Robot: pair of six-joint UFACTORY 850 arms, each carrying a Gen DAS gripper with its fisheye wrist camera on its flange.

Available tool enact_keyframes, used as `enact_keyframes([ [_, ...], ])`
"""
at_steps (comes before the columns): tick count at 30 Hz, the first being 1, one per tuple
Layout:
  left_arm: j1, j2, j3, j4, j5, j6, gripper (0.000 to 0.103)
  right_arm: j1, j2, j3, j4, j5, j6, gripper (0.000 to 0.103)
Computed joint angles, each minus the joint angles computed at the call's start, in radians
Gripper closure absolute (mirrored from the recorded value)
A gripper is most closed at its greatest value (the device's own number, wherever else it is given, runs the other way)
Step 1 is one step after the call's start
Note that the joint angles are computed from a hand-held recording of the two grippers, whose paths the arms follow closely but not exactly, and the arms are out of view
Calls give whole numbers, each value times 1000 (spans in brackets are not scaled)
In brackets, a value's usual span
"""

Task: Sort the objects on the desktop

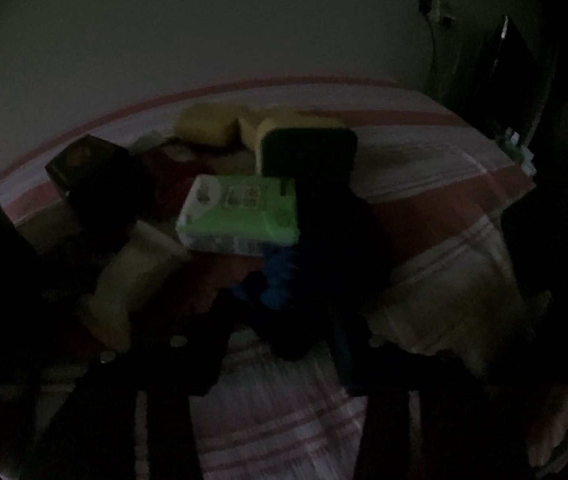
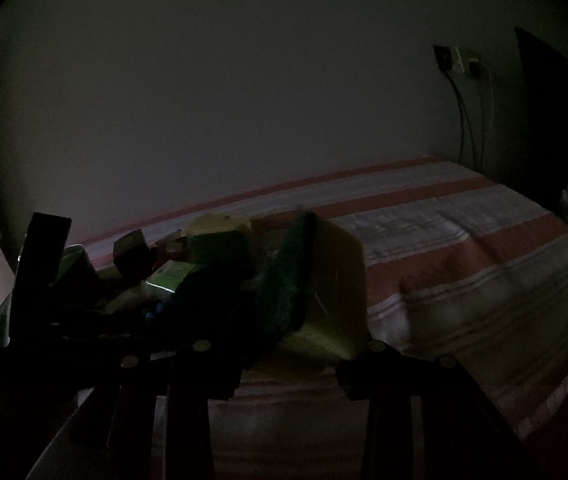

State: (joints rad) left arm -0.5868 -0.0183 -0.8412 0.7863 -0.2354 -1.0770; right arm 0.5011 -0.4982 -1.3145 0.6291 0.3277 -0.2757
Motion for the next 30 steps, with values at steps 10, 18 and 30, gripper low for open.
enact_keyframes([
  [10,25,25,54,346,100,-407,69,-9,0,10,-49,-15,73,64],
  [18,17,86,99,671,82,-749,69,2,-4,-2,7,-14,19,64],
  [30,35,239,194,793,-1,-855,69,62,-19,-63,29,-25,-75,64],
])
